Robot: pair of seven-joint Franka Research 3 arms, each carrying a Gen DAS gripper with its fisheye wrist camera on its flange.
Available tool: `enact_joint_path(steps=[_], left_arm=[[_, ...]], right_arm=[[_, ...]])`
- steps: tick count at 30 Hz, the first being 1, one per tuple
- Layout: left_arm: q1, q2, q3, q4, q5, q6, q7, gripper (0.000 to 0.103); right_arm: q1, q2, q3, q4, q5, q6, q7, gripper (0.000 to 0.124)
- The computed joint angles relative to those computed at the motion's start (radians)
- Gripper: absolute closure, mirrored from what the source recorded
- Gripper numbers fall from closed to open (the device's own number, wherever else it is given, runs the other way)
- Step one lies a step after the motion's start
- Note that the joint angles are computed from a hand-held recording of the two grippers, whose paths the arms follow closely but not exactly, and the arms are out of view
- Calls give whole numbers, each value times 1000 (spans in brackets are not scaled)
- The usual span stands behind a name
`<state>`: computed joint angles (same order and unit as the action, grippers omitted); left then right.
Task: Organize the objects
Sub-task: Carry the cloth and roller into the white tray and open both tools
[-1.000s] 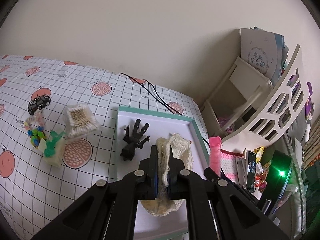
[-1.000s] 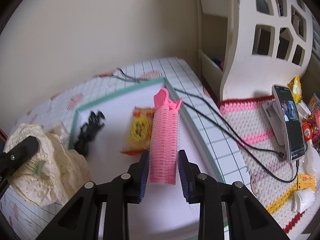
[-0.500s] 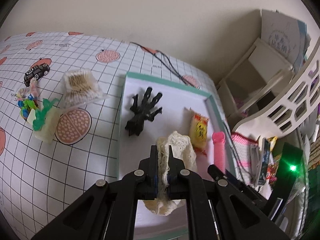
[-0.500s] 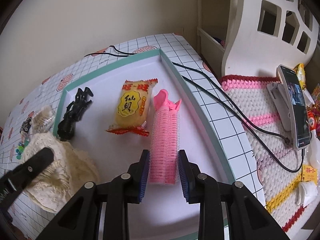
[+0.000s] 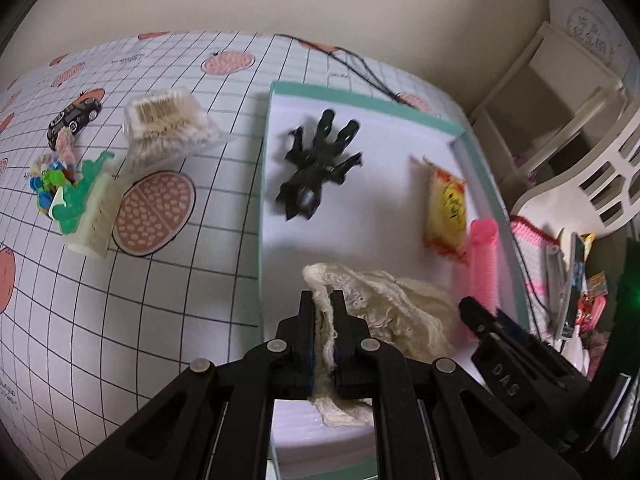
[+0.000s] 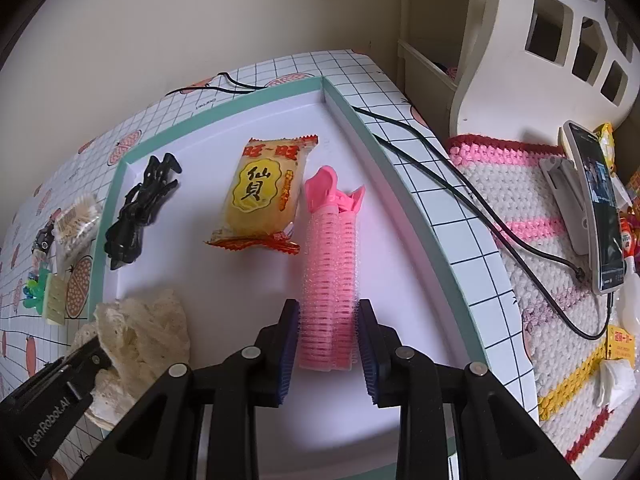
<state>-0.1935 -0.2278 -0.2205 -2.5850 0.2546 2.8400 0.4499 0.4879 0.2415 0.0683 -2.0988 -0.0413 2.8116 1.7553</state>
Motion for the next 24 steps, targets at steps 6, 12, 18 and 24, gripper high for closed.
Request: enact_joint_path(steps=[6, 12, 18, 24], left_arm=[[-21, 3, 19, -4, -55, -20, 43, 96], [-39, -7, 32, -13, -110, -16, 93, 91], [-36, -26, 24, -19, -116, 1, 104, 78], [-15, -53, 10, -30, -78, 12, 68, 66]], right_arm=[[2, 3, -1, 2, -4, 4, 0, 92], [-3, -5, 3, -8, 12, 29, -14, 92], [-2, -13, 3, -20, 21, 61, -20, 79], [2, -21, 2, -28, 26, 86, -20, 77]])
